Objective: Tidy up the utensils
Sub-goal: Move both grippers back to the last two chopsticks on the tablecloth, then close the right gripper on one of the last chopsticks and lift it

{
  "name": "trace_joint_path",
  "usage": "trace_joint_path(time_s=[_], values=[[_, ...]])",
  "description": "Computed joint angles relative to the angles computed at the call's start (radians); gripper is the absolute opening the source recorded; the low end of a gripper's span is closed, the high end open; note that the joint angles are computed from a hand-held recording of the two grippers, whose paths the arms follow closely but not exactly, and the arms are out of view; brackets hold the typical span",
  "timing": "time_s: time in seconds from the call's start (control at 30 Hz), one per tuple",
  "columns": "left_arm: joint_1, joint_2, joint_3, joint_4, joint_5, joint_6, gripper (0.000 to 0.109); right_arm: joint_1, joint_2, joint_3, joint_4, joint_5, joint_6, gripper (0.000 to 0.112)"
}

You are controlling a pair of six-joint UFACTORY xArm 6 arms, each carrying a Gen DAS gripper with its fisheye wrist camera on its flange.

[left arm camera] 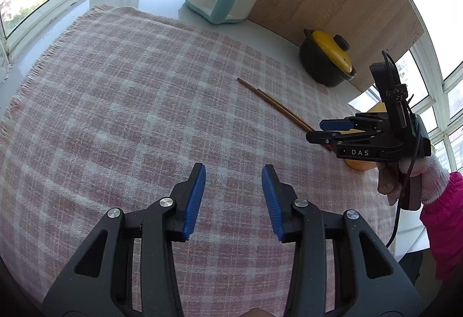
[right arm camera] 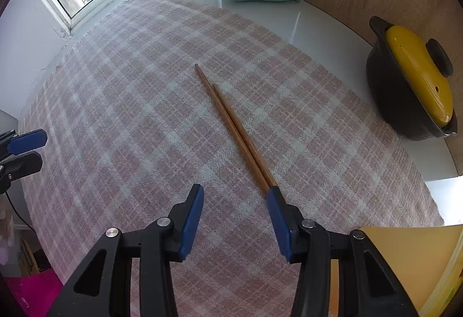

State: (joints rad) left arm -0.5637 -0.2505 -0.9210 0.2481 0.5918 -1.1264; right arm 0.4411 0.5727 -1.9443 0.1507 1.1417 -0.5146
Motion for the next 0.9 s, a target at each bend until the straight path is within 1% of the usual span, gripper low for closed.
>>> trace_joint_path(time_s=[0.13, 0.43, 0.57, 0.63, 0.7, 0.8, 0.87, 0.9], values=[[0.005, -0.014, 0.018, 0.003, -0.003, -0.027, 0.041, 0.001, 0.07, -0.092, -0.005, 0.046, 0.022, 0.047], [0.013, -0.017, 0.028, -0.009, -0.014, -0.051, 0.041, 0.005, 0.157, -0.194, -0.057, 0.086, 0.037, 0.047], [0.017, -0.015, 0.029, -0.008, -0.016, -0.054, 0.041, 0.002, 0.196, -0.253, -0.058, 0.119, 0.041, 0.045], [0.017, -0.008, 0.024, -0.008, -0.009, -0.049, 0.041, 0.001, 0.204, -0.267, -0.057, 0.129, 0.039, 0.042], [0.015, 0.002, 0.014, -0.008, 0.008, -0.044, 0.041, -0.001, 0.231, -0.313, -0.057, 0.153, 0.041, 0.034], [0.009, 0.02, -0.001, -0.001, 0.033, -0.033, 0.041, -0.001, 0.282, -0.401, -0.057, 0.204, 0.049, 0.027], [0.009, 0.029, -0.003, -0.009, 0.035, -0.023, 0.041, -0.002, 0.308, -0.455, -0.054, 0.245, 0.066, 0.024], [0.009, 0.033, -0.004, -0.013, 0.035, -0.019, 0.041, -0.004, 0.33, -0.495, -0.05, 0.273, 0.076, 0.024]])
